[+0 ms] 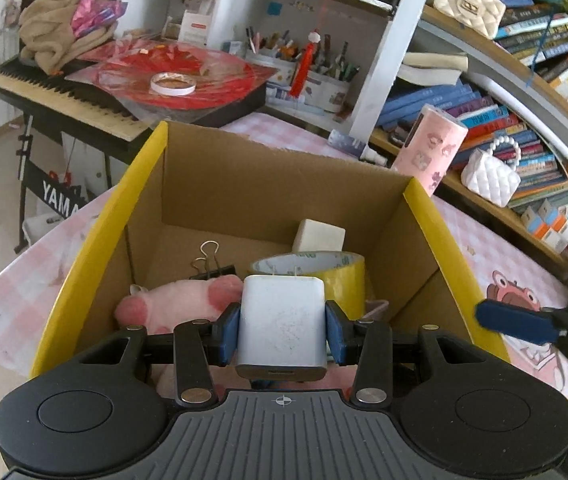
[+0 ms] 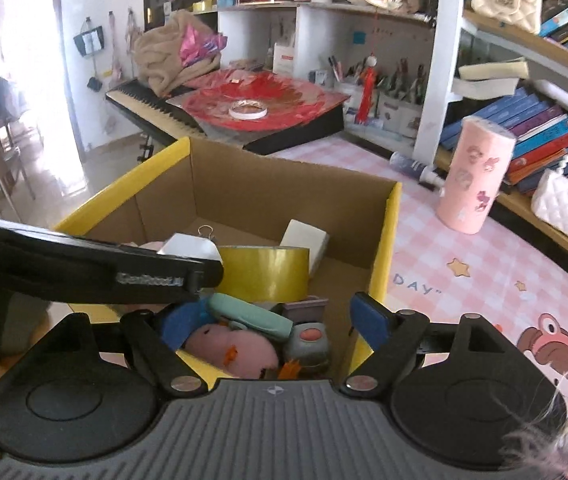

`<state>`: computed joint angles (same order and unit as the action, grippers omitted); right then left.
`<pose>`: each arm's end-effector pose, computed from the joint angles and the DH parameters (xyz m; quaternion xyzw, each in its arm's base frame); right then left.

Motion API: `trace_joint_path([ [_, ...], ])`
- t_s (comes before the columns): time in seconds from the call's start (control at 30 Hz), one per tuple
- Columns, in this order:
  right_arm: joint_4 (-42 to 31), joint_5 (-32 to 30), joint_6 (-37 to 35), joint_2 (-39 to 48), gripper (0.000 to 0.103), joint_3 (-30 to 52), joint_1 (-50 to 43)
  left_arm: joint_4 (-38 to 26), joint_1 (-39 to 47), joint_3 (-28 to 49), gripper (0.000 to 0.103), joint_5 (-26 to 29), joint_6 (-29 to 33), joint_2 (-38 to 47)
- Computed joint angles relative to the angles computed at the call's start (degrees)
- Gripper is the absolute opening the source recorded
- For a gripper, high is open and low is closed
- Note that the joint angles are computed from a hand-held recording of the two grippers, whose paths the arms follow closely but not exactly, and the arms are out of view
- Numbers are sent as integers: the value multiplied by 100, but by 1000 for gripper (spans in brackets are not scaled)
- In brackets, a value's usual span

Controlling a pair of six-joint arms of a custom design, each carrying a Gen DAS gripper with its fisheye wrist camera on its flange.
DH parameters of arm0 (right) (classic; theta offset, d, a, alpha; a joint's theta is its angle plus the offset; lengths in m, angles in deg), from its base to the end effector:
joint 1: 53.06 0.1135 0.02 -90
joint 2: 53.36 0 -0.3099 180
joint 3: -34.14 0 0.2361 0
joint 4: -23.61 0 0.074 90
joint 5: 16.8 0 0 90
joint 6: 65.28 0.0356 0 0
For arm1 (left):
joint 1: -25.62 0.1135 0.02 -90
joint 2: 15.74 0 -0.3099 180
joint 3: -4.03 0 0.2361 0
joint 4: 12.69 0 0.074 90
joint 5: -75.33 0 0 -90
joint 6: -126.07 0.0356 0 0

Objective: Organize objects

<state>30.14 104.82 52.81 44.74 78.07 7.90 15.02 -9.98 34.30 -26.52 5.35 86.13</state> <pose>0.1484 0.2289 0.1518 -0.1594 0.8884 0.0626 0.4260 0.1967 -0.1318 0.1173 -0.0014 0.9161 -0.1335 0.3780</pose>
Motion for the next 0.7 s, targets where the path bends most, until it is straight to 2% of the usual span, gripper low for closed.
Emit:
trace_joint_path([
  [0.1, -190, 430, 207, -123, 83, -46, 336, -5, -81, 18, 44, -140, 191, 19],
  [0.27, -761, 1179, 977, -368, 83, -75, 876, 97, -185, -165, 56, -244, 360, -243],
  [0.43, -1952, 2013, 2409, -498, 87, 116, 1428, 447, -616, -664, 78, -626, 552, -1025],
  [0.53, -3182, 2437, 3831, -415, 89, 393, 1800, 319, -1121, -910, 87, -1132, 711, -1778],
  [0.7, -5922, 2622, 7096, 182, 96, 1161, 2544, -363, -2240, -1047, 99, -2235, 757, -2843],
])
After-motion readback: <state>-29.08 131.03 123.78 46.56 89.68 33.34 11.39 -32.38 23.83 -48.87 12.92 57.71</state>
